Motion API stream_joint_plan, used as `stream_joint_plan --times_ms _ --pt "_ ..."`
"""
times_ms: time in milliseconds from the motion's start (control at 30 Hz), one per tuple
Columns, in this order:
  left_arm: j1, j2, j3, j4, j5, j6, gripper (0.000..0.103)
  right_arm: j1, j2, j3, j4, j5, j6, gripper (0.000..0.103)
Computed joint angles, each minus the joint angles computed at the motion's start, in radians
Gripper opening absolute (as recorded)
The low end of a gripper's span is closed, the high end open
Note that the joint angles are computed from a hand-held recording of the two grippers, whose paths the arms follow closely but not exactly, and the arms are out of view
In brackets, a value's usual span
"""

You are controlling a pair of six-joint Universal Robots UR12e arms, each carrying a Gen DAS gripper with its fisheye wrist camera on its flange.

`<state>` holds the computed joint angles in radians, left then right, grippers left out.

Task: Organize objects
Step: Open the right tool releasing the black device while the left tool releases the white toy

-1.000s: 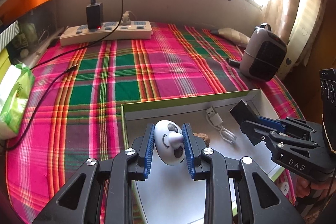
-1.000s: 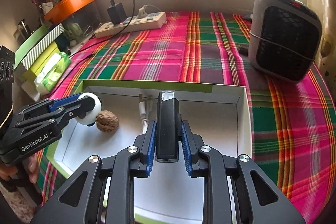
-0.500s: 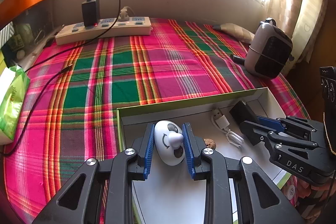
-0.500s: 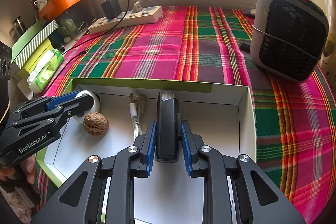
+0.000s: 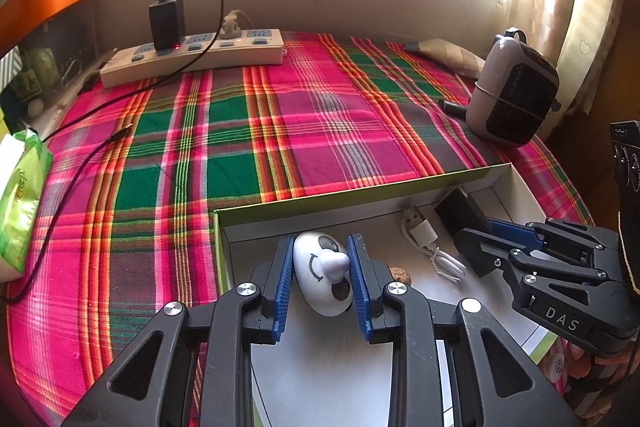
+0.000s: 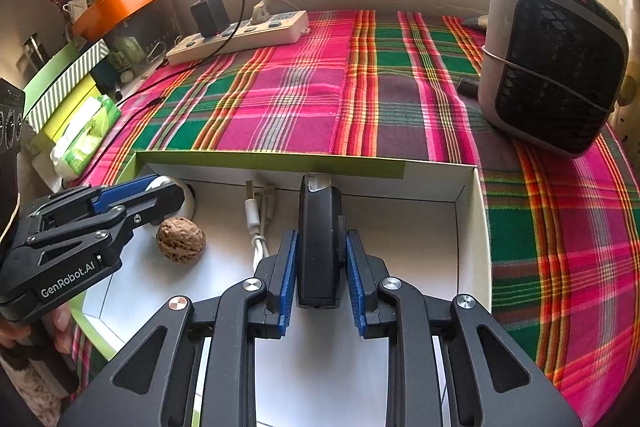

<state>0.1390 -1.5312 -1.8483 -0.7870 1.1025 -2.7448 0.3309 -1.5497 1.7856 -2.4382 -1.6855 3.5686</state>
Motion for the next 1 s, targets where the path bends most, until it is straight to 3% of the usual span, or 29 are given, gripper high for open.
stream_joint_plan --times_ms 267,333,600,700,1000 --pt "-0.001 0.0 0.001 -0.002 0.0 -0.002 0.026 0.0 0.001 0.001 -0.005 0.0 0.01 0.026" --pt "-0.001 0.0 0.001 -0.002 0.0 -0.003 0.026 0.002 0.003 -0.001 -0.004 -0.005 0.013 0.032" --pt "-0.003 0.0 0.0 0.002 0.004 -0.002 0.028 0.005 0.004 -0.002 -0.003 -0.015 0.017 0.034" --pt "-0.003 0.0 -0.002 0.012 0.003 -0.011 0.032 0.005 0.001 0.001 -0.009 -0.013 0.017 0.041" --pt "0.005 0.012 -0.007 0.01 -0.005 -0.026 0.034 0.015 -0.006 0.001 -0.007 -0.034 0.024 0.041"
